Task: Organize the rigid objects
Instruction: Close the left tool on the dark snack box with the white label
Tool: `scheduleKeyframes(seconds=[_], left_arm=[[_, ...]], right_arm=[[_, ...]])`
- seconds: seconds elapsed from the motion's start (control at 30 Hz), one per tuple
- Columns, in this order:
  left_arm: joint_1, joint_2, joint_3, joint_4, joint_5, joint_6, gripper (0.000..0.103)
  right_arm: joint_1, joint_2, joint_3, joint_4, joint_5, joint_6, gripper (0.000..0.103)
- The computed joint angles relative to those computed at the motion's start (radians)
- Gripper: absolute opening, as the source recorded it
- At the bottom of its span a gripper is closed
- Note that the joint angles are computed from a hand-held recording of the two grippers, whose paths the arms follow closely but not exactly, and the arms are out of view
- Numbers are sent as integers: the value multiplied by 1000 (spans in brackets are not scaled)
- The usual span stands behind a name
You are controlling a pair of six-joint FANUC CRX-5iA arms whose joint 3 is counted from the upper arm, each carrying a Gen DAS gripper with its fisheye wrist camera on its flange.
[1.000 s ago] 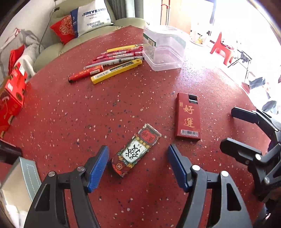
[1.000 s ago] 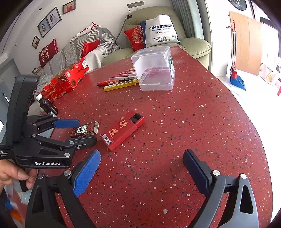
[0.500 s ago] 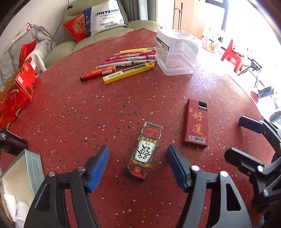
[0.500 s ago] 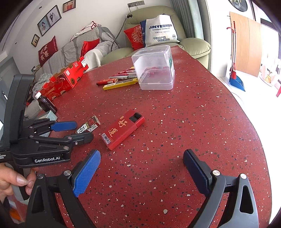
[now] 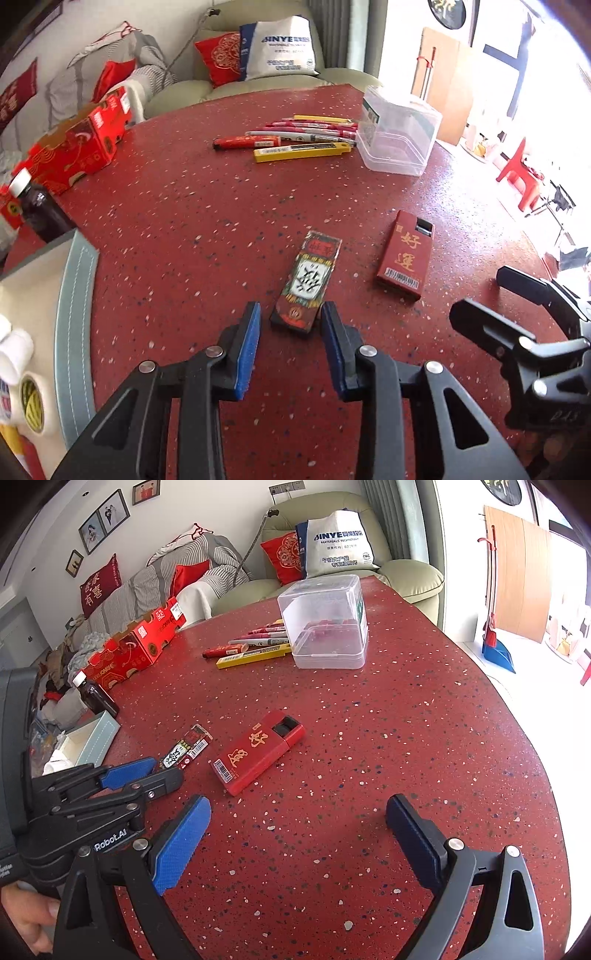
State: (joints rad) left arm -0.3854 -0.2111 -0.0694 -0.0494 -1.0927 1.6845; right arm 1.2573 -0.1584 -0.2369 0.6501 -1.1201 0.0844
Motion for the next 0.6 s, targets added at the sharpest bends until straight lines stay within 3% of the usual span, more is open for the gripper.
scheduleKeyframes(seconds=[0.23,0.33,0.43,0.53,0.6], left_arm=[[20,-125,-106,-29,38,85,37],[51,-131,-125,41,82,24,37],[66,-68,-92,133,80,-110,48],[8,6,-3,45,28,-164,57],[-25,25,21,-13,24,-192,57]], right_arm=[[0,54,59,-9,-72,31,97],[-16,61,68,-16,-31,13,97],[-21,74,74,-5,-37,6,97],[-18,34,25,20,-1,-54,97],[-18,21,10,28,12,-71,97]])
